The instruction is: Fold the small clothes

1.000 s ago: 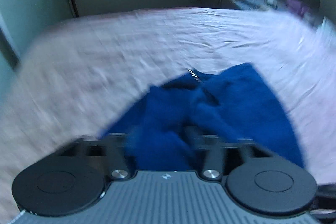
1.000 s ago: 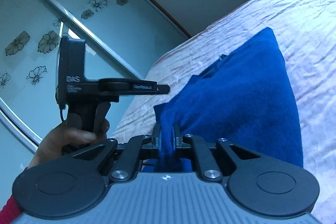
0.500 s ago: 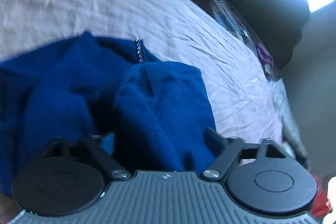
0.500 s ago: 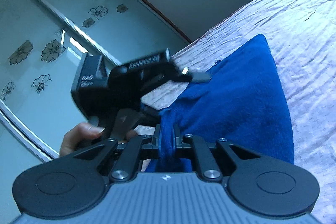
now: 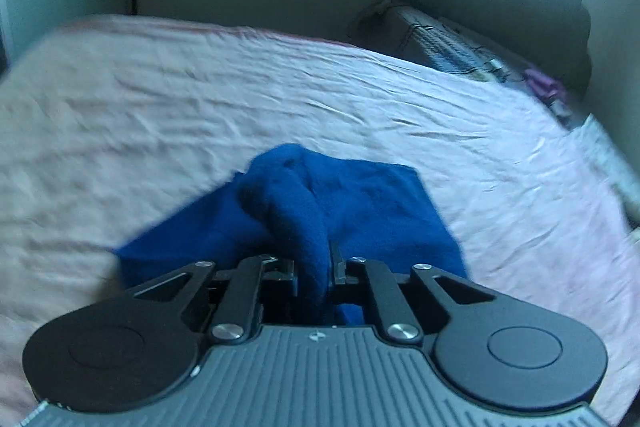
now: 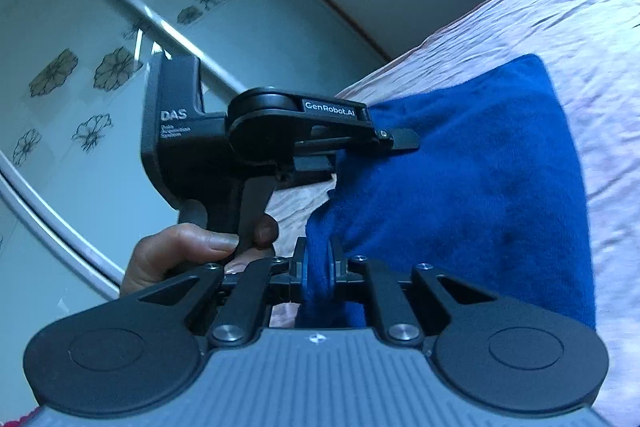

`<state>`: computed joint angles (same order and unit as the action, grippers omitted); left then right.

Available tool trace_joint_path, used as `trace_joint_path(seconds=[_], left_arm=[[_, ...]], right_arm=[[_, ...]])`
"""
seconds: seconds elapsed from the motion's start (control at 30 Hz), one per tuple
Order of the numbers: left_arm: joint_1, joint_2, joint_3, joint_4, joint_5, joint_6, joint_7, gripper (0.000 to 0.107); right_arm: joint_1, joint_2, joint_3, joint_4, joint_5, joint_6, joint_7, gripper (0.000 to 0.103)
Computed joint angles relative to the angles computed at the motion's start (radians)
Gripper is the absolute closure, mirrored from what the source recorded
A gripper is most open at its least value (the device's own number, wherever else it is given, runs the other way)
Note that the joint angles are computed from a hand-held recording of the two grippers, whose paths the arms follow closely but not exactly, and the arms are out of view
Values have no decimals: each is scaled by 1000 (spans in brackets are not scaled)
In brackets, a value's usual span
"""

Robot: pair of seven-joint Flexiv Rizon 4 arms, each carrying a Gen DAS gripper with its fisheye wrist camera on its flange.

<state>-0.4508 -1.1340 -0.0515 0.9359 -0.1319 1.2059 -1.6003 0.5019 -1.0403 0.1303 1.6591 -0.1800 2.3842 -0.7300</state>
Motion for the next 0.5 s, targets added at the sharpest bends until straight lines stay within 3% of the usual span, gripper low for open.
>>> trace_joint_path(seconds=[0.4, 0.5], left_arm=[[-8, 44, 88, 88, 83, 56, -22, 94], [-13, 41, 108, 77, 98, 33, -27, 92]], right_arm=[[-25, -38, 29, -61, -121, -60, 54, 94], [-35, -52, 35, -79, -153, -66, 70, 94]])
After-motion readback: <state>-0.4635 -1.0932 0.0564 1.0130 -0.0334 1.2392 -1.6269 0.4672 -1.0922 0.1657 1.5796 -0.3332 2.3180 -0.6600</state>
